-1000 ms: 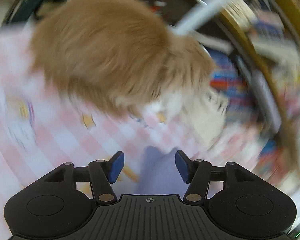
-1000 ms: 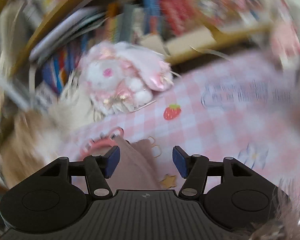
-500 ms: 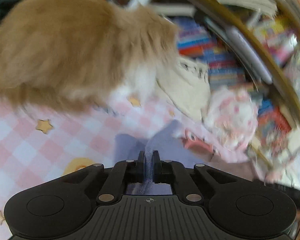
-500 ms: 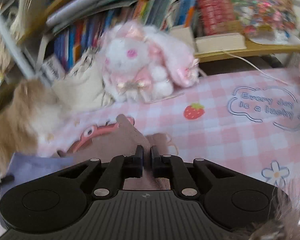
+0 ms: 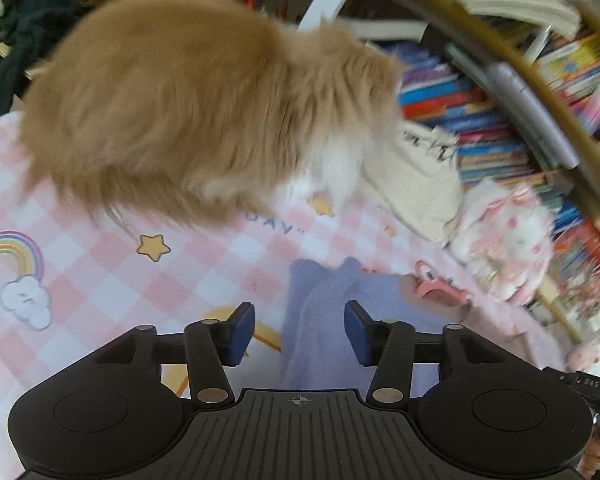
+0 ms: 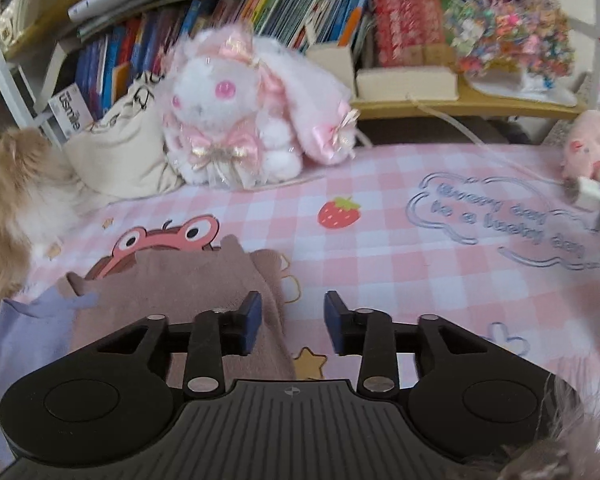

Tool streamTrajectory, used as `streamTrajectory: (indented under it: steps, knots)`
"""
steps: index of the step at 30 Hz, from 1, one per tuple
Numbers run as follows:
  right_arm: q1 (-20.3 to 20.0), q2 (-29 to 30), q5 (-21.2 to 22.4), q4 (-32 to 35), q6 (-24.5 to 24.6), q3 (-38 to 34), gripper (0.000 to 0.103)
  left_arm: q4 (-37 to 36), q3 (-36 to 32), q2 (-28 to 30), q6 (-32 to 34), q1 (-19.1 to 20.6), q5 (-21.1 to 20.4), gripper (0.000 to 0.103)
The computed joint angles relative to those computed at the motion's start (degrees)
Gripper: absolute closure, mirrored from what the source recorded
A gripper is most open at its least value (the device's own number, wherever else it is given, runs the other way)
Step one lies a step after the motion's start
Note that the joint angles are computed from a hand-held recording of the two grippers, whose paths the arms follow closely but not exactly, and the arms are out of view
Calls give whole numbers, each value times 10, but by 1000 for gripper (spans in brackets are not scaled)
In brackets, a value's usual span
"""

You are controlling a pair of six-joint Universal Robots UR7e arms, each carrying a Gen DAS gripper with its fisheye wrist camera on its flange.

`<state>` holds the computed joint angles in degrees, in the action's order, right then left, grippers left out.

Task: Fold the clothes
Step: 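Open both tools and release the folded sweater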

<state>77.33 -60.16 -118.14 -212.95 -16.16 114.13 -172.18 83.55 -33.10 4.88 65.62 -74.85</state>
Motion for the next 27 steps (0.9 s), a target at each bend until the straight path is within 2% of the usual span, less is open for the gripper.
streamTrajectory:
  steps: [2, 3, 4, 10, 13, 16, 20, 23, 27]
  knots:
    - [9, -3, -14, -17, -4, 9, 59, -13, 26, -15, 1, -4, 2, 49]
    - [14, -5, -17, -23, -10, 13, 58, -20, 39, -22, 1, -7, 3, 39]
    - [19, -6, -21, -30, -16, 17, 53, -26, 53, -29, 2, -9, 5, 35]
    - [53, 2, -46, -77, -90, 41, 35, -52, 117, -59, 5, -28, 24, 29]
    - [69, 10, -58, -91, -125, 58, 30, -58, 140, -68, -2, -36, 33, 25]
    - [83, 20, -72, -93, -132, 79, 29, -61, 164, -79, -13, -44, 42, 25]
    - [103, 41, -107, -96, -99, 107, 29, -63, 193, -90, -32, -62, 90, 24]
    - [116, 57, -120, -101, -87, 124, 29, -65, 210, -97, -36, -67, 93, 21]
    - [131, 75, -137, -109, -114, 134, 27, -29, 208, -96, -46, -71, 105, 20]
